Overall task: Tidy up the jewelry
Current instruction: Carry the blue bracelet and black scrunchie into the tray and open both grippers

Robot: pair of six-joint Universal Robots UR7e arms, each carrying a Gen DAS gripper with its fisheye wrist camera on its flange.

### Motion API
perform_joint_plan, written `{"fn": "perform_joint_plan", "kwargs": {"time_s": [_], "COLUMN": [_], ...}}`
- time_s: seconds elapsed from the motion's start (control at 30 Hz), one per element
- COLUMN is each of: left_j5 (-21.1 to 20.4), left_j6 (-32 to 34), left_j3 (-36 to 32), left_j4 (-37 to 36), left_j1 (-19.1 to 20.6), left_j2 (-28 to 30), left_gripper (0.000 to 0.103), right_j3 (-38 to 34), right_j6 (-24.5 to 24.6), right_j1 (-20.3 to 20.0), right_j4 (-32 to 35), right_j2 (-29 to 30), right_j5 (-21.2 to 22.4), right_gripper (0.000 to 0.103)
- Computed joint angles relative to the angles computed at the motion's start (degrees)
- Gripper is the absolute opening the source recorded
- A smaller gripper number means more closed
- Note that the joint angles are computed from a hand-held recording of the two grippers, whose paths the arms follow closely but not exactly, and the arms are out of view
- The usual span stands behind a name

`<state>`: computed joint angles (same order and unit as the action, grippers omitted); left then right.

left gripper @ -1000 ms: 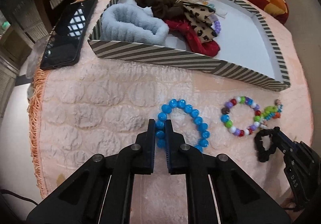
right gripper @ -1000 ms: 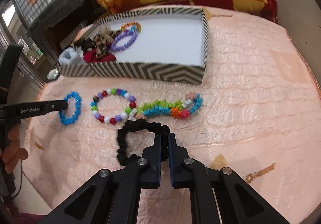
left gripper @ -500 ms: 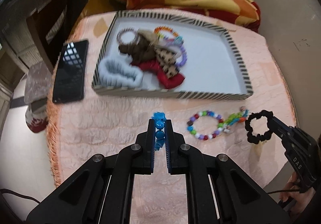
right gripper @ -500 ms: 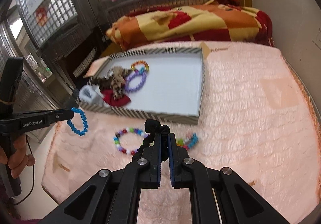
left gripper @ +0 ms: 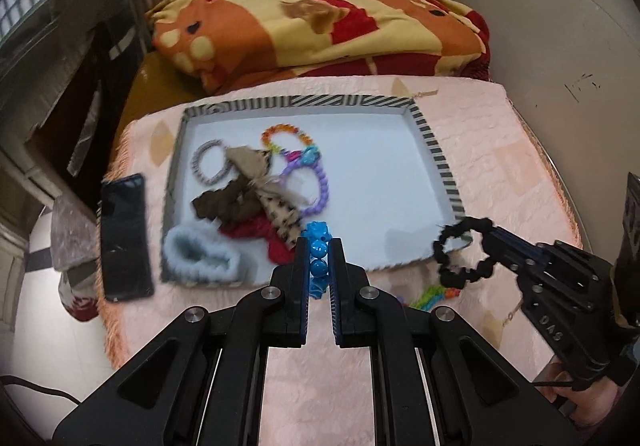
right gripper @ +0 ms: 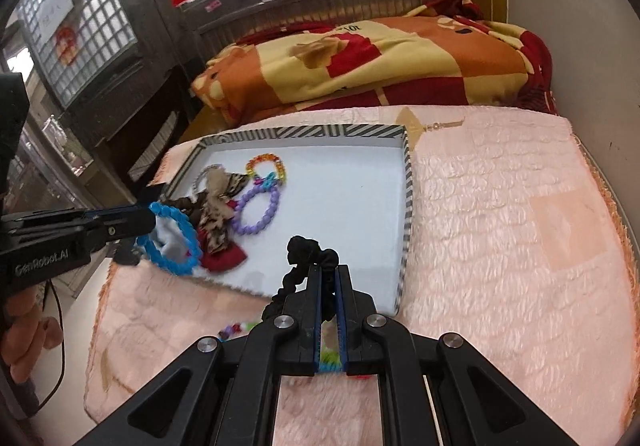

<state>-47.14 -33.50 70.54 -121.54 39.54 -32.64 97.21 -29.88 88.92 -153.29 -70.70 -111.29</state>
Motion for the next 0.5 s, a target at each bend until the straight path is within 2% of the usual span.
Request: {"fn": "perform_joint_plan", "kwargs": {"time_s": [0.33, 0.5], "left_j5": [-6.08, -5.33], "left_j6": [3.71, 1.5], "left_j3": [-11.86, -12.21], "left_j4": [3.24, 7.11], "left_j1": [3.42, 5.29], "left_j2": [8.84, 9.61], "left_gripper": [0.007, 0.007], "right_j3": [-10.73, -17.29], "right_j6": [4.61, 6.73], "right_j1": [-0.95, -1.33], "right_j4": [3.92, 8.18], "right_j2": [8.1, 13.72], "right_j5": [-3.28, -5.71], "right_gripper": [0.006, 0.006]}}
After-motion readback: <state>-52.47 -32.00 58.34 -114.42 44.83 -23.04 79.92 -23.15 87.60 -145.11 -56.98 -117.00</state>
